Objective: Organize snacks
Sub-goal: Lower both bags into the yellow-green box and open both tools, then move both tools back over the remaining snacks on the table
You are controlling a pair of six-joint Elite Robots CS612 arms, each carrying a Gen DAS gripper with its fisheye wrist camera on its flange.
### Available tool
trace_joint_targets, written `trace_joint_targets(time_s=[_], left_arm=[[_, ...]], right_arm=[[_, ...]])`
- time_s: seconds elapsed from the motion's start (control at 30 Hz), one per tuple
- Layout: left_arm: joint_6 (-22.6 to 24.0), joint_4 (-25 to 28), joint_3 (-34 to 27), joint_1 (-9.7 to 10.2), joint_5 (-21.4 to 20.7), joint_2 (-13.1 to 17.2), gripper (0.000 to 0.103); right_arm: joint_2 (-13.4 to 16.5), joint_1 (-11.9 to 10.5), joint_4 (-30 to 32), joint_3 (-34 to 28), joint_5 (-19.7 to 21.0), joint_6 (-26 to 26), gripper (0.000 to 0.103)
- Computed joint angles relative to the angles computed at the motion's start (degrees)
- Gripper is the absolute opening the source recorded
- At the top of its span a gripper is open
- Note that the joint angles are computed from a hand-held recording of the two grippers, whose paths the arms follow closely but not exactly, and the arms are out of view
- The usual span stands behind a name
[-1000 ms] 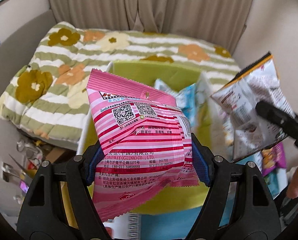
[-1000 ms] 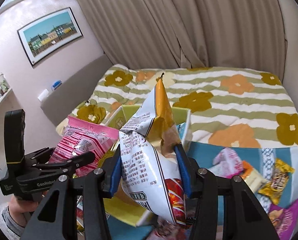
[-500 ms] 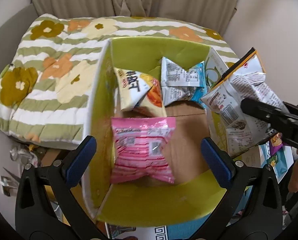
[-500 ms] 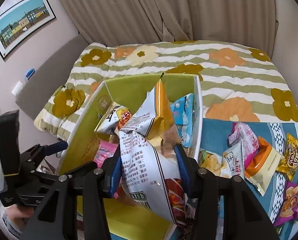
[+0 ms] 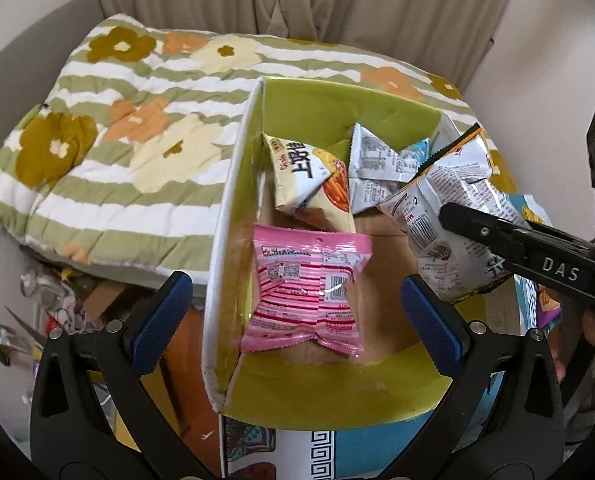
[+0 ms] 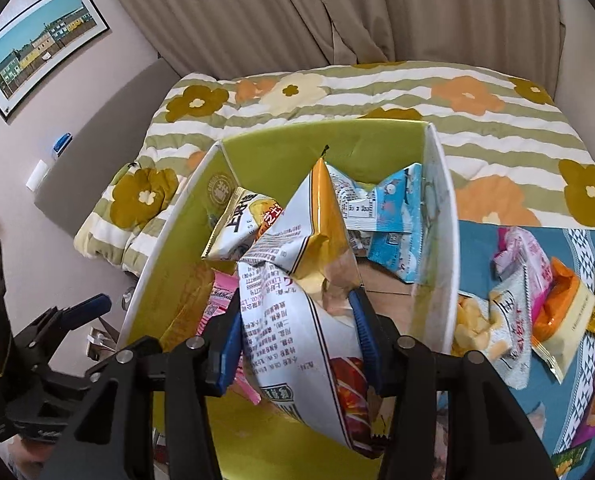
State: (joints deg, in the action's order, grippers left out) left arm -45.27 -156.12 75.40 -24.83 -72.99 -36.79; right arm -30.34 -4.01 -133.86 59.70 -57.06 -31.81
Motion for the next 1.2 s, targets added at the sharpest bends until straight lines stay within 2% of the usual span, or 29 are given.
trace_joint_targets(time_s=[0.07,0.13,0.17,0.27,0.37,0.5,0.83,1.0,1.2], left_arm=[[0.1,0.3,-0.2,-0.02,0.9,0.0,0.102],[0.2,0.5,-0.4,0.00,1.1,0.1,0.102],[0.3,0.5,-0.5,0.01,1.0,0.2,0.102],[0.5,0.9,-1.0,0.08,0.2,0.6,0.102],[0.9,1.4,-1.6,0.14,-0.4,0.9,0.102],[1.8,1.1,-2.0,0.04,-0.2,0.9,0.102],[5.5,0.2,-3.0,-0.38,0.2,0.7,0.102],[5.7,-1.2,-2.6,-1.55,1.6,-0.1,0.102],[5.5,-1.1,-3.9,-4.17,4.9,-0.2,0.102]], right_arm=[[0.7,0.3,0.0,-1.0,-0.5,0.9,0.058],[0.8,0.4,-1.3,-0.9,-1.3,1.2,0.098],[0.7,0.4,-2.8,-0.3,-2.0,0.7,0.103],[0.3,0.2,-6.2,0.9,-3.5,-0.4,0.103],[0.1,0.0,-6.9,1.3,-4.3,-0.7,0.103],[0.0,-0.3,-6.1,1.2,-3.5,-0.6,0.103],[-2.2,-0.7,-10.8,4.3,-4.2,0.9,0.103],[-3.8,-1.7,-14.5,6.7,-2.8,1.6,0.103],[-5.5,-4.3,-18.4,9.2,0.6,1.7,0.103]])
